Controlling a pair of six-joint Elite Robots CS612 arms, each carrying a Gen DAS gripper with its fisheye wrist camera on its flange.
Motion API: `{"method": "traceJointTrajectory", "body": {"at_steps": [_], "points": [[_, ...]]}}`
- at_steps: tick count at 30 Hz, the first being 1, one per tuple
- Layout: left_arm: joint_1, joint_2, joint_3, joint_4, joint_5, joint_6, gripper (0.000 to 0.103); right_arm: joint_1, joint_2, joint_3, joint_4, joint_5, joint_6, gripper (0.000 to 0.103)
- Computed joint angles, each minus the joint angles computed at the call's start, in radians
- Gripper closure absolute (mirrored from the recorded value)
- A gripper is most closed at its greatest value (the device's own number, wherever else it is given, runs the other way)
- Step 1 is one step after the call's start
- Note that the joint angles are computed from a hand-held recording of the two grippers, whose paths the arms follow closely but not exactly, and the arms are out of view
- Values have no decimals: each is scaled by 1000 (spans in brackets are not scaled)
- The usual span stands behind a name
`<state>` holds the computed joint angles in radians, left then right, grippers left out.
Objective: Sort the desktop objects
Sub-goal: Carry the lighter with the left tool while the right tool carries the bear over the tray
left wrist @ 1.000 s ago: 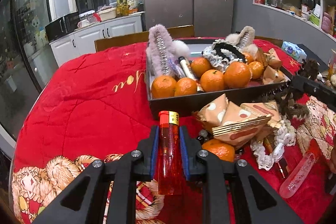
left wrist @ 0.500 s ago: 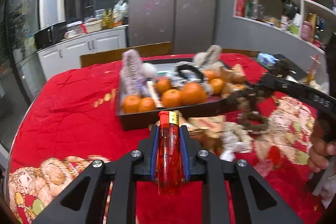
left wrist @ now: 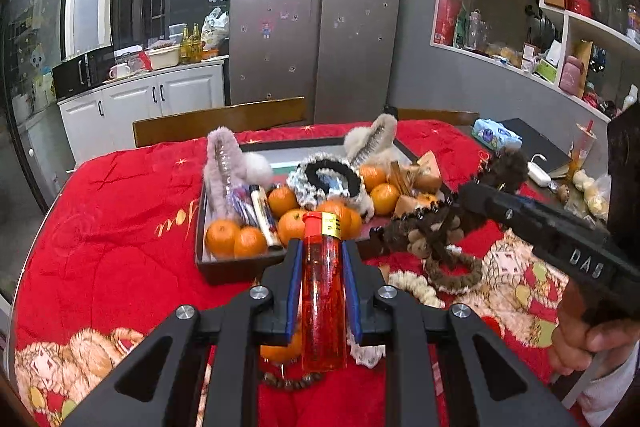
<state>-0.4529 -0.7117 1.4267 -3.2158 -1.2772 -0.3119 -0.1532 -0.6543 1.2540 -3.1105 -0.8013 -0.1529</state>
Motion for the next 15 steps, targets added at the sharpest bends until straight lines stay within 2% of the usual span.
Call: {"method": "traceJointTrajectory", "body": {"at_steps": [5, 15], "points": [[9, 12, -49, 38, -8, 18, 83, 7, 14, -39, 40, -7, 3, 79], [29, 62, -167, 113, -41, 4, 83, 22, 50, -145, 112, -29, 7, 79]]}}
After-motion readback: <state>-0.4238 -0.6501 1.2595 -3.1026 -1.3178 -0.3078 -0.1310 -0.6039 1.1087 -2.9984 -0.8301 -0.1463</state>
